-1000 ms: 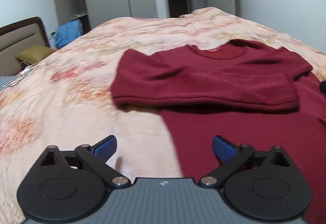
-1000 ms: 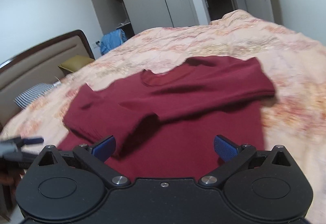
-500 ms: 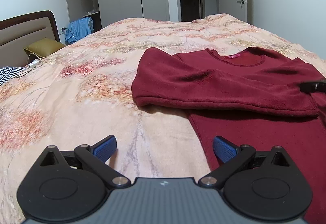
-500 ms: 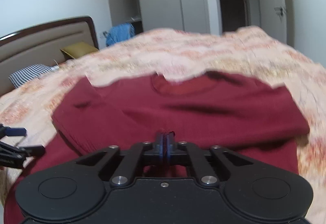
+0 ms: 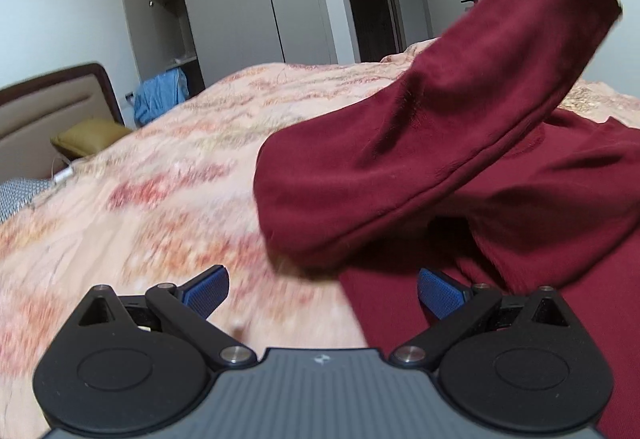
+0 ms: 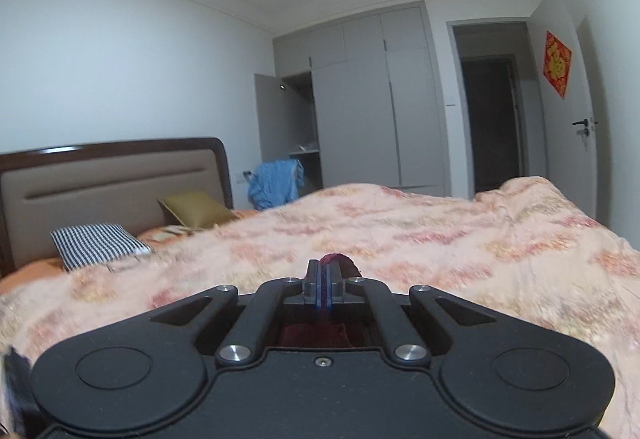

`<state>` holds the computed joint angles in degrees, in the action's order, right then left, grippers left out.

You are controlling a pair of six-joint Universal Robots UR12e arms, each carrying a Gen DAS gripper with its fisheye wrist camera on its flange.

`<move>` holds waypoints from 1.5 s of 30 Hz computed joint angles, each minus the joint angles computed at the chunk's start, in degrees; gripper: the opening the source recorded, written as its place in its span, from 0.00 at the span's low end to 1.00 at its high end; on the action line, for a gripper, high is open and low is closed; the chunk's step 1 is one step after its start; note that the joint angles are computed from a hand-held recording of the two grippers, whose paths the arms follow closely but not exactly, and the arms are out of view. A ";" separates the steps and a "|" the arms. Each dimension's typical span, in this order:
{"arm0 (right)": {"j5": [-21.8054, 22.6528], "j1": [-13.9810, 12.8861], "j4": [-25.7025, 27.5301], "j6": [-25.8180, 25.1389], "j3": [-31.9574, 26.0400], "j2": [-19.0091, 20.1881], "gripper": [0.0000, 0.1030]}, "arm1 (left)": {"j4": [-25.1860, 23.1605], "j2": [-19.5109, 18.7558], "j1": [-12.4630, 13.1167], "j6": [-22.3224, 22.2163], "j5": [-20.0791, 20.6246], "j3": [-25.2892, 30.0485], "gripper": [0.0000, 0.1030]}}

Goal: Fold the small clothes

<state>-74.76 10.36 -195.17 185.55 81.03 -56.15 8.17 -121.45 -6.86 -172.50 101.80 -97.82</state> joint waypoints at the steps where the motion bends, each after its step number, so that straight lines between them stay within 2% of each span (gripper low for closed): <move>1: 0.75 -0.07 0.22 0.04 -0.68 0.18 0.01 | -0.30 -0.72 -0.29 0.61 0.92 1.08 1.00; 5: 3.39 0.03 0.63 -0.20 -2.82 0.65 0.01 | -0.44 -3.09 -1.25 3.26 3.96 4.29 1.00; 7: 4.07 0.18 0.08 -0.85 -3.58 0.87 0.01 | 0.84 -4.26 -1.95 4.51 7.66 5.48 0.99; 9: 3.96 0.22 -0.83 -1.47 -3.80 0.89 0.01 | 1.32 -4.92 -2.15 3.77 10.39 6.31 0.92; 10: 3.44 0.23 -1.58 -1.42 -3.70 0.89 0.01 | 1.22 -4.88 -1.91 2.81 10.58 6.39 0.86; 13: 1.65 -0.24 -2.66 -0.37 -2.97 0.67 0.01 | 0.19 -4.16 -0.65 0.70 8.53 6.12 0.78; 15: 0.45 -0.78 -2.38 0.58 -2.14 0.46 0.01 | -0.22 -3.76 -0.29 2.16 8.14 5.91 0.57; 16: 0.08 -1.10 -1.72 1.34 -1.64 0.31 0.01 | -0.56 -3.78 -0.34 3.67 9.35 6.11 0.32; 17: -0.23 -1.36 -0.94 2.51 -0.86 0.08 0.01 | -1.42 -3.33 0.07 4.16 8.16 5.86 0.26; 19: 0.39 -2.03 1.59 4.91 0.79 -0.35 0.01 | -1.79 -2.41 1.12 2.39 4.56 5.03 0.21; 21: 0.41 -2.32 3.95 5.24 2.85 -0.86 0.01 | -2.13 -1.96 1.47 1.73 4.14 4.65 0.14; 23: 0.43 -2.44 6.20 5.67 4.78 -1.28 0.01 | -1.75 -1.60 1.63 -0.01 4.43 4.17 0.00; 26: 2.00 -2.82 9.19 8.06 7.37 -1.95 0.01 | -0.48 -0.93 2.12 -3.64 4.86 3.10 0.00; 30: 0.45 -2.14 10.07 7.45 9.64 -2.20 0.02 | -3.12 0.56 3.93 -4.90 -1.33 1.20 0.00; 33: -0.62 -2.28 10.12 8.88 11.30 -2.71 0.02 | -3.67 1.26 4.63 -5.77 -5.51 -0.21 0.03; 34: -1.02 -2.37 10.45 9.44 11.60 -2.77 0.02 | -3.83 1.67 4.82 -6.72 -6.99 -0.85 0.09; 36: -1.29 -2.62 11.25 10.40 12.00 -2.77 0.04 | -3.23 2.02 5.51 -9.40 -10.27 -1.68 0.28; 37: -1.26 -2.70 11.23 10.85 12.27 -2.73 0.05 | -2.28 2.18 5.88 -10.85 -11.81 -2.12 0.48; 38: -1.16 -2.86 11.07 11.20 12.34 -2.51 0.08 | -1.14 2.16 6.12 -12.28 -12.98 -2.25 0.61; 40: -1.10 -3.01 10.36 12.06 12.72 -2.27 0.15 | 1.33 2.28 6.78 -14.64 -15.86 -2.64 0.63; 43: -0.07 -3.33 9.49 14.15 13.09 -2.05 0.27 | 2.15 2.09 7.53 -18.24 -19.19 -1.91 0.75; 45: 0.76 -3.60 8.44 15.04 13.22 -1.90 0.47 | 1.07 1.64 7.49 -19.62 -18.79 -0.68 0.76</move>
